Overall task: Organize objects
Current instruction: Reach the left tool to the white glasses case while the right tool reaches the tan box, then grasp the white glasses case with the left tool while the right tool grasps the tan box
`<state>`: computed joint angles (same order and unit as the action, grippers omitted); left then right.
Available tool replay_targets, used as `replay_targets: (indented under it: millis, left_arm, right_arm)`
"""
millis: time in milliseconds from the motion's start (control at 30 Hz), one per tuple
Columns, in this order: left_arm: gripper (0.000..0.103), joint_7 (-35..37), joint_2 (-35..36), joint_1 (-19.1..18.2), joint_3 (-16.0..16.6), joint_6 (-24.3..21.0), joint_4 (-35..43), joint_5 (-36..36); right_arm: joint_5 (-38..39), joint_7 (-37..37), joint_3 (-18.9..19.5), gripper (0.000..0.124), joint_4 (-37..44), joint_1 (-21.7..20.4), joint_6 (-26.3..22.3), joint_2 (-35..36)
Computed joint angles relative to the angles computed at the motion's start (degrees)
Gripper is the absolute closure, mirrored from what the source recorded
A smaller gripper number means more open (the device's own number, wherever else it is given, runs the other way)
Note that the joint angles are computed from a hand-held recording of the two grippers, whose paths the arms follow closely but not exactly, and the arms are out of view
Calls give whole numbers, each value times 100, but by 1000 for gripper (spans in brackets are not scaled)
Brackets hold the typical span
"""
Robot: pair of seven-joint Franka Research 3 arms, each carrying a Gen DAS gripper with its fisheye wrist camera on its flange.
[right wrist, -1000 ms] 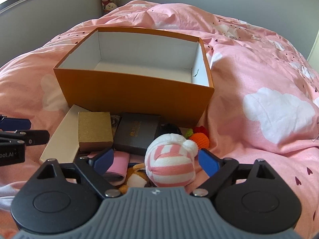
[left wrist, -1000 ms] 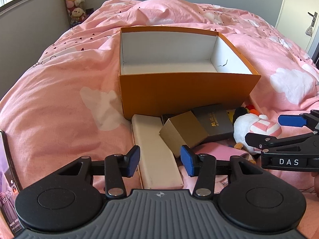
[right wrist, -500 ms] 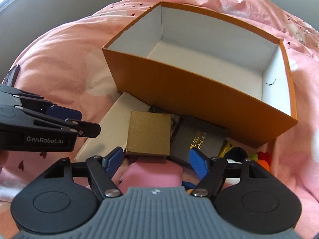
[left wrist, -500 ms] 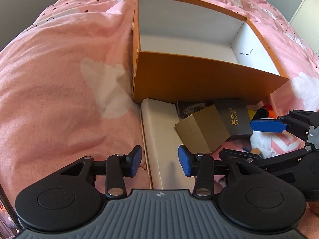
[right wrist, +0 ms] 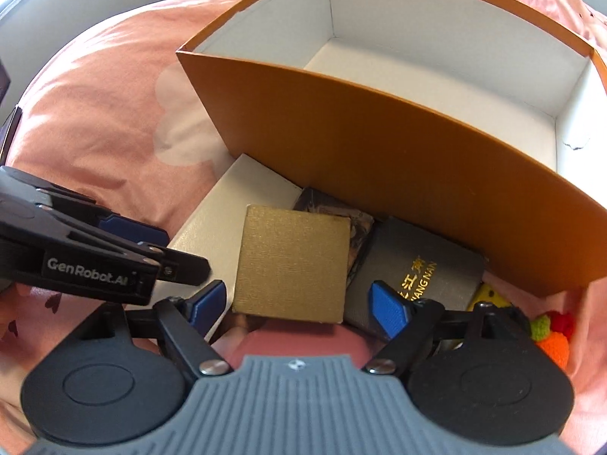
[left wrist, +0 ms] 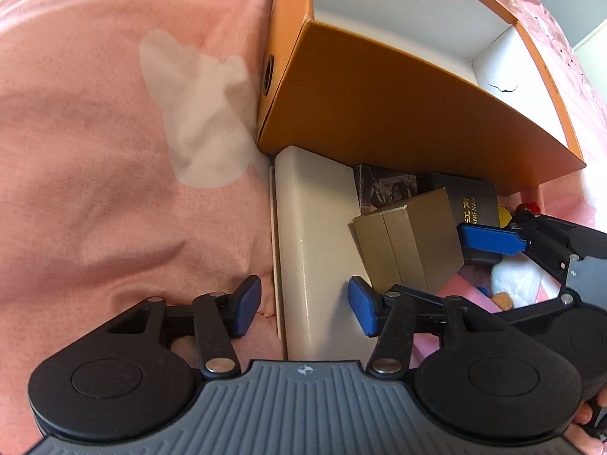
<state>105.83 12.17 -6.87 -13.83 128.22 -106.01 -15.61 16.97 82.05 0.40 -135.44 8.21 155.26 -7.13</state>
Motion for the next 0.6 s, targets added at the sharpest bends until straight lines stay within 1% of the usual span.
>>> replay_targets:
  millis: [33, 67, 100, 200, 300, 367, 400, 467, 533, 567, 600]
  left_arm:
    - [36, -28, 64, -3, -3, -65, 73, -10]
    - [37, -55, 108, 1, -10, -115, 119, -39]
    - [35, -111, 168, 9, -13, -179, 186, -79]
    - [33, -193, 339, 44, -44, -347, 362, -201]
    - [30, -288, 422, 31, -68, -365, 440, -187]
    - [34, -275, 434, 43, -91, -383, 465, -200]
    - [34, -282, 415, 43, -95, -362, 449, -197]
    - [36, -247, 335, 50, -104, -261, 352, -220]
    - [47, -302, 201, 26, -84, -87, 214, -169]
    - [49, -314, 137, 31, -78, -36, 162, -191]
    - [54, -303, 68, 39, -73, 16, 107, -226]
  right_arm:
    - [-33, -15, 5, 51, -12, -1, 38, 6]
    - [40, -131, -18, 55, 2, 17, 52, 40]
    - [364, -378, -84, 62, 22, 72, -36, 29]
    - [601, -512, -131, 62, 33, 41, -165, -31]
    - [737, -558, -145, 62, -30, 7, -170, -185]
    - [770, -571, -149, 62, -81, -13, -156, -305]
    - [658, -463, -110, 62, -122, -53, -95, -365]
    - [-58, 72, 99, 62, -253, -257, 183, -471]
    - [-853, 659, 295, 63, -328, -501, 340, -565]
    - [-1004, 776, 300, 63, -340, -526, 359, -588]
    - [-1032, 811, 256, 63, -341, -513, 372, -592]
